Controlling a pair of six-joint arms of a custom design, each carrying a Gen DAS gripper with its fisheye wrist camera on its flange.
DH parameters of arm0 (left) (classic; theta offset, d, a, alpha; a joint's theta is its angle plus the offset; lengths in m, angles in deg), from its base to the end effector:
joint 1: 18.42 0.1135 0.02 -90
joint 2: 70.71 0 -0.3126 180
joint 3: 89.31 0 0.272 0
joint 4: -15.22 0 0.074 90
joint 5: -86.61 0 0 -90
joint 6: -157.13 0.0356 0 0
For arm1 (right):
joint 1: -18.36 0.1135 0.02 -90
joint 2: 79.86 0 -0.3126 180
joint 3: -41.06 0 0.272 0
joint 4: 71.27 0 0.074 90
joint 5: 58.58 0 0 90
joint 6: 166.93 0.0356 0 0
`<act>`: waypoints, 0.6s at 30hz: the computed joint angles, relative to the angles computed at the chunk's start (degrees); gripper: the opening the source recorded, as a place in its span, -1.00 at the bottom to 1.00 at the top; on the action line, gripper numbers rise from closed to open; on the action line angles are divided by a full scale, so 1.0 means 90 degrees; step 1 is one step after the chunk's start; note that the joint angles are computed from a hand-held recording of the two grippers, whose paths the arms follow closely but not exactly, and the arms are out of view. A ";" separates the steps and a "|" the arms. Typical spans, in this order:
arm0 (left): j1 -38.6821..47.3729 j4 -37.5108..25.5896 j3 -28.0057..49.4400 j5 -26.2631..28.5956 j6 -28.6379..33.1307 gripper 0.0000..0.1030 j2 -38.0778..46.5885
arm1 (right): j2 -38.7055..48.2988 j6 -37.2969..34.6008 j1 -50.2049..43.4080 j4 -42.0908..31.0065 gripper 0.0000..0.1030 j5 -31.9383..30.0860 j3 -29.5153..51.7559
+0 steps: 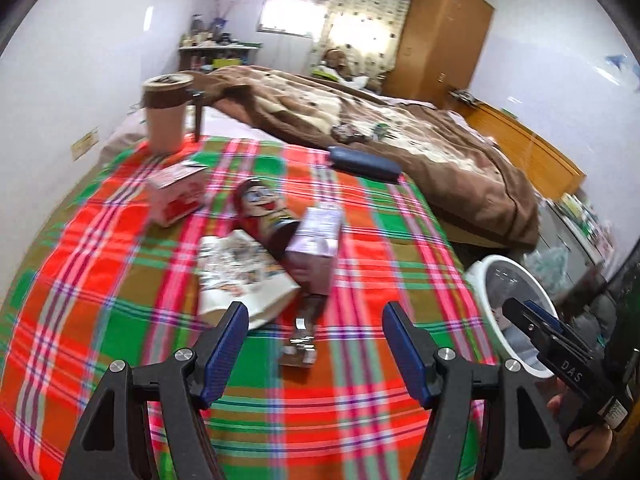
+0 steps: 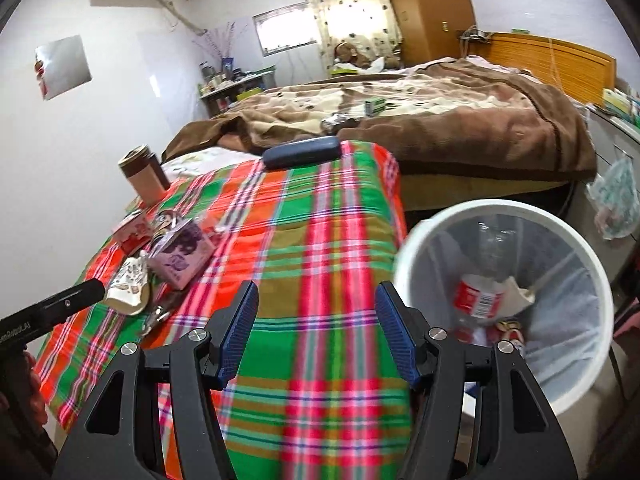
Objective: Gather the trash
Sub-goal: 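Move both tools back to the remaining trash on the bedspread, then grasp the white patterned paper bag with the left tool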
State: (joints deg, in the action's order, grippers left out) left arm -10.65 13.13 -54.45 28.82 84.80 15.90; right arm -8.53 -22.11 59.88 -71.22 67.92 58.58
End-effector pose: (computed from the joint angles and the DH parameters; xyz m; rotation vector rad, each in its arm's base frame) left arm 0.2318 0.0125 0.1279 0.4265 2.3389 -0.4965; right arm 0.1198 0.0777 0.1074 0.5048 2.2201 0.0541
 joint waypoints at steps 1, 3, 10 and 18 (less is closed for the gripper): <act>0.0120 0.0006 0.0068 -0.0010 0.0054 0.34 0.0109 | 0.0126 -0.0063 -0.0039 0.0125 0.21 -0.0061 0.0028; 0.0283 0.0036 0.0189 -0.0050 0.0150 0.34 0.0333 | 0.0561 -0.0180 -0.0101 0.0491 0.21 -0.0195 0.0140; 0.0592 0.0154 0.0751 -0.0190 0.0151 0.34 0.1372 | 0.1519 -0.0497 -0.0232 0.1123 0.21 -0.0543 0.0501; 0.0645 -0.0018 0.1392 0.0057 0.0071 0.34 0.2289 | 0.2093 -0.1023 -0.0472 0.1196 0.21 -0.0893 0.1119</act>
State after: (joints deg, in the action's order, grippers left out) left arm -4.85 12.97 -41.92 29.33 85.44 36.50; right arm 10.31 -31.32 55.63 -60.46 59.88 68.66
